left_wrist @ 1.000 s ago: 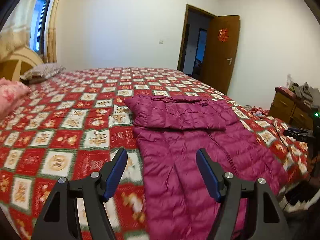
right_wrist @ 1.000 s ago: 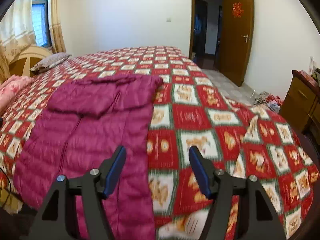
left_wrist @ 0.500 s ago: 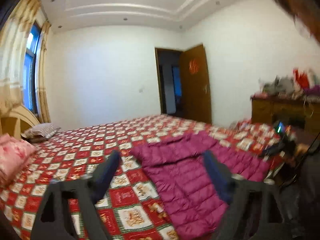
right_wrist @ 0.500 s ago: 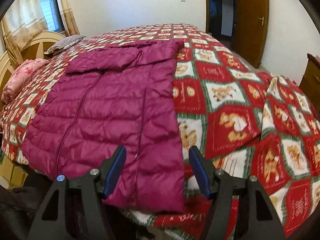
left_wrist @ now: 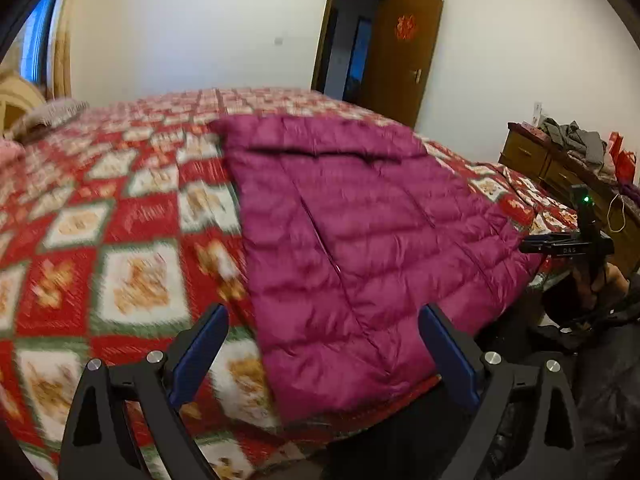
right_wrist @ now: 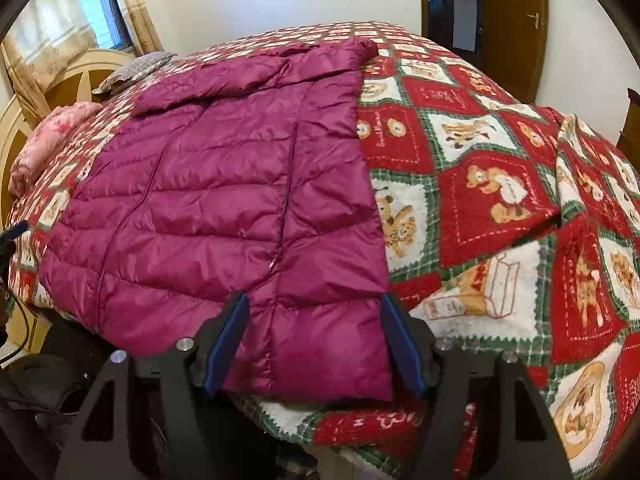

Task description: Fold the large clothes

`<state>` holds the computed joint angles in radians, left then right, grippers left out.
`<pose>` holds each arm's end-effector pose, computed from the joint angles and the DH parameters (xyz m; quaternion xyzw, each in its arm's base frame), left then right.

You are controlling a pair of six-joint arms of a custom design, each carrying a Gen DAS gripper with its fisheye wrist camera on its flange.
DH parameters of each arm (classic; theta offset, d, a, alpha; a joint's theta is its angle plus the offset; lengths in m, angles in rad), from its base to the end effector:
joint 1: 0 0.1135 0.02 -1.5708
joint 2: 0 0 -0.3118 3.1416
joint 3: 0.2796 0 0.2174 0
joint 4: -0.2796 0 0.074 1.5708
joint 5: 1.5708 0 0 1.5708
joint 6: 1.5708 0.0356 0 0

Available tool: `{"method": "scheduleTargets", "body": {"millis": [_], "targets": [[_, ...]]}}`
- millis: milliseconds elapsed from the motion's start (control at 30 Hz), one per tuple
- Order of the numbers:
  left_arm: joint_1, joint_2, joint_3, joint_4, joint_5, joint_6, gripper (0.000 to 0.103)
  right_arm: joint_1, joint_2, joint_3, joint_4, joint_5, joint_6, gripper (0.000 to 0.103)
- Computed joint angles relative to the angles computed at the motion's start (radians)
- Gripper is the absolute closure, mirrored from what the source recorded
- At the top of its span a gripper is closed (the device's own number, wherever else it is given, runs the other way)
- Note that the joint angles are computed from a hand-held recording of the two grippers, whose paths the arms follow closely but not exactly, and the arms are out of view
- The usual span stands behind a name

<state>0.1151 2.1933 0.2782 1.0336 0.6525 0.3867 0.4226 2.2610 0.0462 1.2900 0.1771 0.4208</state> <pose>0.2536 0.0076 0.0709 0.2280 0.8687 -0.2127 0.3849 0.1911 0.0790 0.0637 0.0272 0.9446 0.0529 0.3228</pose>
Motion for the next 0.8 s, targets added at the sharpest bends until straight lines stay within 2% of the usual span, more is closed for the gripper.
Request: {"method": "scheduleTargets", "body": {"millis": [67, 167, 267, 400, 467, 500, 533, 600, 667, 733, 800], "targets": [[-0.01, 0.018, 0.033, -0.073, 0.004, -0.009, 0.007, -0.008, 0.014, -0.001, 0.012, -0.037, -0.005, 0.033], [-0.029, 0.055, 0.075, -0.134, -0.055, -0.022, 0.007, -0.009, 0.04, 0.003, 0.023, -0.046, -0.005, 0.033], [-0.018, 0.088, 0.145, -0.259, -0.038, -0.064, 0.007, 0.004, 0.049, 0.011, 0.017, -0.035, -0.008, 0.033], [0.007, 0.092, 0.125, -0.233, 0.027, -0.072, 0.008, 0.009, 0.056, 0.02, 0.004, -0.029, -0.01, 0.033], [0.011, 0.08, 0.124, -0.263, 0.054, -0.049, 0.022, 0.003, 0.058, 0.021, 0.003, -0.043, -0.009, 0.033], [0.008, 0.076, 0.129, -0.289, 0.056, -0.032, 0.038, 0.001, 0.054, 0.015, 0.005, -0.049, -0.01, 0.033], [0.002, 0.074, 0.126, -0.295, 0.042, -0.023, 0.043, -0.003, 0.053, 0.004, 0.023, -0.06, -0.014, 0.033], [-0.008, 0.084, 0.119, -0.286, 0.01, -0.018, 0.043, -0.023, 0.062, -0.015, 0.066, -0.088, -0.024, 0.034], [-0.013, 0.101, 0.136, -0.296, 0.007, -0.043, 0.043, -0.038, 0.073, -0.021, 0.09, -0.106, -0.02, 0.04], [-0.009, 0.107, 0.153, -0.322, 0.016, -0.066, 0.043, -0.031, 0.048, -0.006, 0.036, -0.073, -0.009, 0.047], [0.0, 0.101, 0.159, -0.339, 0.028, -0.073, 0.042, -0.026, 0.021, -0.011, 0.025, -0.042, 0.003, 0.048]]}}
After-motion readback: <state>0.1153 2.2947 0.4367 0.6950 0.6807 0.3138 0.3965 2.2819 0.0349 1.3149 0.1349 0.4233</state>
